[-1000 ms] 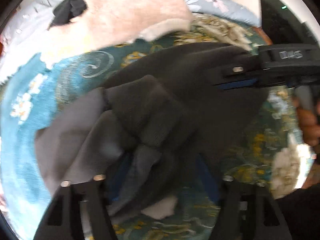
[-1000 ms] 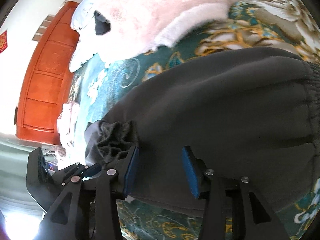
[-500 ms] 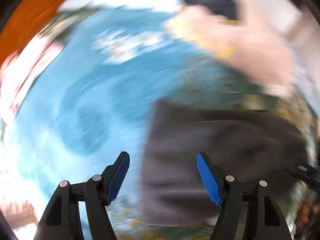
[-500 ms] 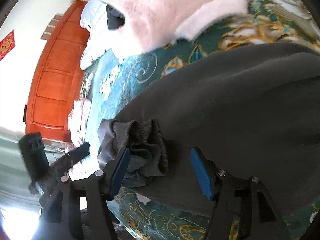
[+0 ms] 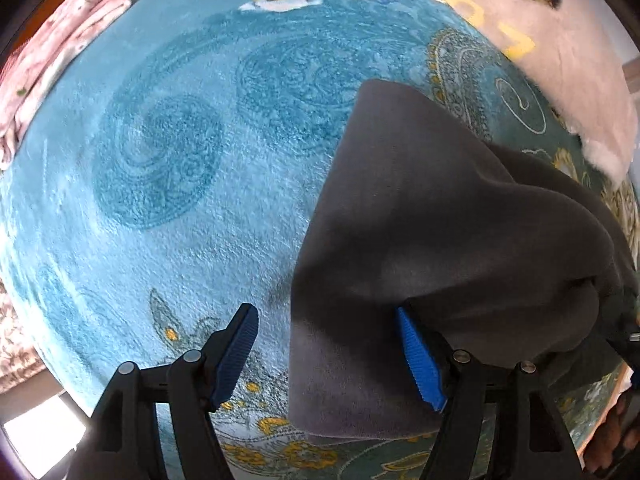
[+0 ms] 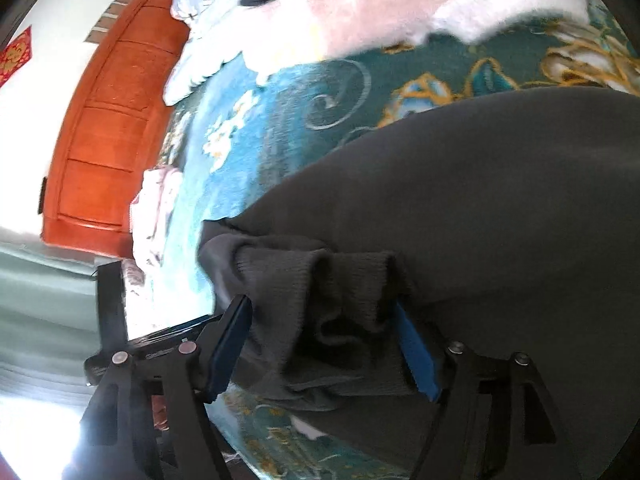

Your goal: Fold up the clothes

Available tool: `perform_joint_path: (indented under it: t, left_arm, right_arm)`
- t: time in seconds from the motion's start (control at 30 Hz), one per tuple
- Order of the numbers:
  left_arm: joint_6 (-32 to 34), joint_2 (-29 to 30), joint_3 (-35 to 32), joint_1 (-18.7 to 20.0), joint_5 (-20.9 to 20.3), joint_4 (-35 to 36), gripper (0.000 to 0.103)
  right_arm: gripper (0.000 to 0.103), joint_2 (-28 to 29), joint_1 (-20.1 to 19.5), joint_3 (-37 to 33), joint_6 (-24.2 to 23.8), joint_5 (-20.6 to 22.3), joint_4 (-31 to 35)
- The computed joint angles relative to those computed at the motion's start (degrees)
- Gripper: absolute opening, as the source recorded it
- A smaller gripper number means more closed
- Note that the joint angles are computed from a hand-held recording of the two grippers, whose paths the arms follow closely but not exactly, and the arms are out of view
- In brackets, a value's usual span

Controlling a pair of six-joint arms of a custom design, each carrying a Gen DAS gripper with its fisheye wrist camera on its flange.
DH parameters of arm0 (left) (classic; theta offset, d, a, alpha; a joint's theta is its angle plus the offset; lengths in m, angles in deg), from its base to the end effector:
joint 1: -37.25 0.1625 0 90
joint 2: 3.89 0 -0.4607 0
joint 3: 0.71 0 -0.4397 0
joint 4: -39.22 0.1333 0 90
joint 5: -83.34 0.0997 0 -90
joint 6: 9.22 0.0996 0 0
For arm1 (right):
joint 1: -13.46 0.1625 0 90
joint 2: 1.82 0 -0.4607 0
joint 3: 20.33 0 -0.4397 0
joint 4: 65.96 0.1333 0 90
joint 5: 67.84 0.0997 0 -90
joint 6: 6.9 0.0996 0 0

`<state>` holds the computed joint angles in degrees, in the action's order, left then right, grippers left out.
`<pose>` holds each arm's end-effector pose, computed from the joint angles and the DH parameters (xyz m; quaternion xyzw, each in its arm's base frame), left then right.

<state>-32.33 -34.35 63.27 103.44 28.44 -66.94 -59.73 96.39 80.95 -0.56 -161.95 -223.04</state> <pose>-0.1626 -0.8404 0.0457 0.0513 0.9422 0.0133 0.3307 0.0396 -0.7059 0.2000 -0.1215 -0.9705 0.2051 0.0364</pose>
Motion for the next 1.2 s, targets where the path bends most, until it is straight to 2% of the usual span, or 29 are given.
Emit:
perform_joint_path:
  t: [0.03, 0.1, 0.17, 0.23, 0.3, 0.37, 0.47, 0.53, 0.6, 0.67, 0.7, 0.73, 0.77, 0.87, 0.9, 0.93, 1.0, 1.07, 1.13, 1.2]
  left_arm:
    - [-0.2, -0.1, 0.0, 0.1, -0.4, -0.1, 0.075]
    - [0.4, -0.5, 0.3, 0.1, -1.1, -0.7, 0.075]
    - [0.9, -0.7, 0.6, 0.1, -1.8, -1.2, 0.075]
    - [1.1, -0.5, 0.2, 0.0, -1.9, -0.2, 0.077]
    - [1.5, -0.3, 0.3, -0.2, -1.1, 0.3, 0.078]
    - [1.6, -0.4, 0.5, -0.2, -0.8, 0.5, 0.078]
    - [1.1, -0.8, 0.7, 0.0, -1.3, 0.3, 0.078]
    - [1.4, -1.1, 1.0, -0.4, 0.1, -0.1, 0.078]
    - [2.2, -1.3, 1.7, -1.1, 2.8, -0.7, 0.078]
    - [4.1, -1.6, 3.0, -2.3, 7.4, -2.7, 0.078]
    - [5.2, -1.8, 3.9, -2.9, 9.8, -4.5, 0.078]
    - [7.0, -2.1, 5.1, -3.6, 12.3, -7.7, 0.078]
    - [8.9, -2.5, 6.3, -4.2, 12.9, -11.1, 0.078]
    - [16.4, -4.3, 10.4, -5.4, 7.8, -23.1, 0.078]
    - [18.6, -5.0, 11.6, -5.7, 5.4, -26.6, 0.078]
    - [20.6, -5.7, 12.5, -5.8, 1.1, -28.6, 0.078]
    - [22.3, -4.8, 10.6, -5.4, -8.4, -27.5, 0.078]
    - [22.3, -3.2, 8.2, -5.2, -17.5, -23.6, 0.078]
    - [21.4, -1.7, 7.0, -5.6, -19.7, -19.3, 0.078]
    - [21.0, 0.4, 5.4, -5.8, -18.5, -15.6, 0.078]
  right_arm:
    - [0.061, 0.2, 0.7, -0.5, -0.7, -1.4, 0.7]
    - [0.024, 0.5, 2.0, -1.4, -2.1, -4.7, 2.1]
    - [0.016, -0.4, 2.1, -0.7, -2.9, -3.6, 0.8]
    - [0.015, -1.6, 2.0, 0.3, -3.5, -2.8, -1.1]
    - [0.015, -1.8, 1.8, 0.3, -3.7, -4.2, -0.7]
    - [0.015, -1.1, 1.4, -0.1, -2.7, -5.8, 0.7]
    - [0.015, -0.6, 0.5, 0.0, -0.8, -5.7, 0.8]
    - [0.015, -0.6, 0.1, -0.2, 0.0, -5.1, 1.4]
    - [0.02, -1.4, -0.3, -0.1, 0.7, -3.2, 2.0]
    - [0.023, -2.9, -0.3, 0.8, 1.2, -0.4, 0.9]
    - [0.033, -4.2, -0.6, 1.7, 0.9, 0.5, -0.1]
    - [0.039, -5.6, -0.8, 2.5, 0.4, 1.4, -1.2]
    - [0.048, -7.2, -1.0, 3.5, 0.1, 1.4, -2.2]
    - [0.05, -13.9, -2.1, 8.4, 0.4, -1.7, -6.4]
    - [0.051, -16.2, -2.9, 10.5, 1.4, -3.2, -8.2]
    - [0.052, -18.8, -3.7, 12.6, 2.5, -5.0, -10.2]
    - [0.055, -22.6, -5.1, 16.1, 5.2, -8.7, -13.1]
    - [0.056, -25.0, -6.6, 19.4, 9.9, -10.9, -16.4]
    - [0.062, -26.1, -8.3, 22.1, 14.6, -10.4, -19.8]
    - [0.063, -26.0, -10.8, 24.3, 17.9, -5.3, -23.0]
